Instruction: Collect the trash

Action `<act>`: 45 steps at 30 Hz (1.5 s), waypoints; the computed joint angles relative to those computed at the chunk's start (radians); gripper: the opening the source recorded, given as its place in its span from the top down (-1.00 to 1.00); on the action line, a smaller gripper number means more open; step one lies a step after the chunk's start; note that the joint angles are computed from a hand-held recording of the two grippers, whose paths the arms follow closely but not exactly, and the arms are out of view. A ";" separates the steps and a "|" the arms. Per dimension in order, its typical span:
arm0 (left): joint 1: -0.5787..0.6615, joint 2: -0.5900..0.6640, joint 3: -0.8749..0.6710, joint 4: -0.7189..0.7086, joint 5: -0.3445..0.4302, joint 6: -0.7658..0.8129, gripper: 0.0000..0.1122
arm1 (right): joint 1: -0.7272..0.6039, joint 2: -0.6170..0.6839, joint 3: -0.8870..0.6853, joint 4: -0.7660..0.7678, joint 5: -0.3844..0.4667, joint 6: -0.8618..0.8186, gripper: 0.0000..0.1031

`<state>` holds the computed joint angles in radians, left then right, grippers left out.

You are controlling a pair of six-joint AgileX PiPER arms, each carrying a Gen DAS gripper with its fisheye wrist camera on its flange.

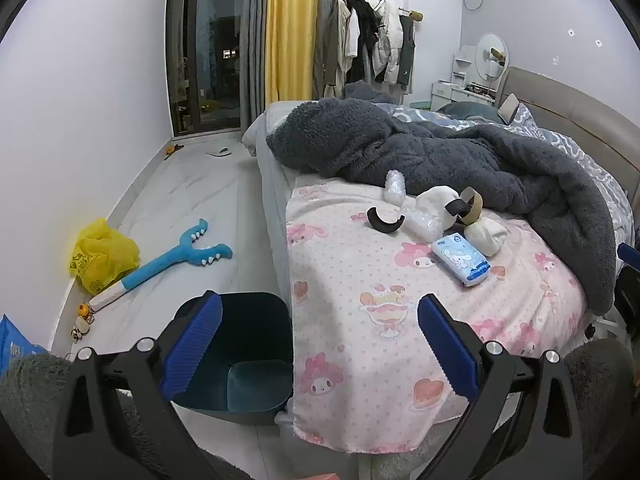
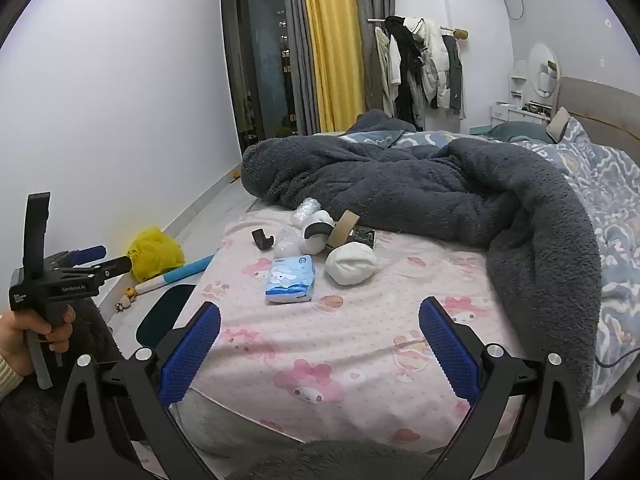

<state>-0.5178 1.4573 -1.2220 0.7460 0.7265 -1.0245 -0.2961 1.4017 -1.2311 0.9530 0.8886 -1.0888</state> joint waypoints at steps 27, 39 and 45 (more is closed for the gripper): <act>0.003 0.000 -0.001 -0.011 -0.003 0.010 -0.78 | 0.025 0.001 -0.003 -0.010 -0.016 0.022 -0.94; 0.003 0.000 -0.002 -0.012 -0.001 0.011 -0.78 | 0.023 0.002 -0.004 -0.008 -0.014 0.020 -0.94; 0.003 0.000 -0.002 -0.015 -0.001 0.012 -0.78 | 0.024 0.003 -0.004 -0.010 -0.014 0.021 -0.94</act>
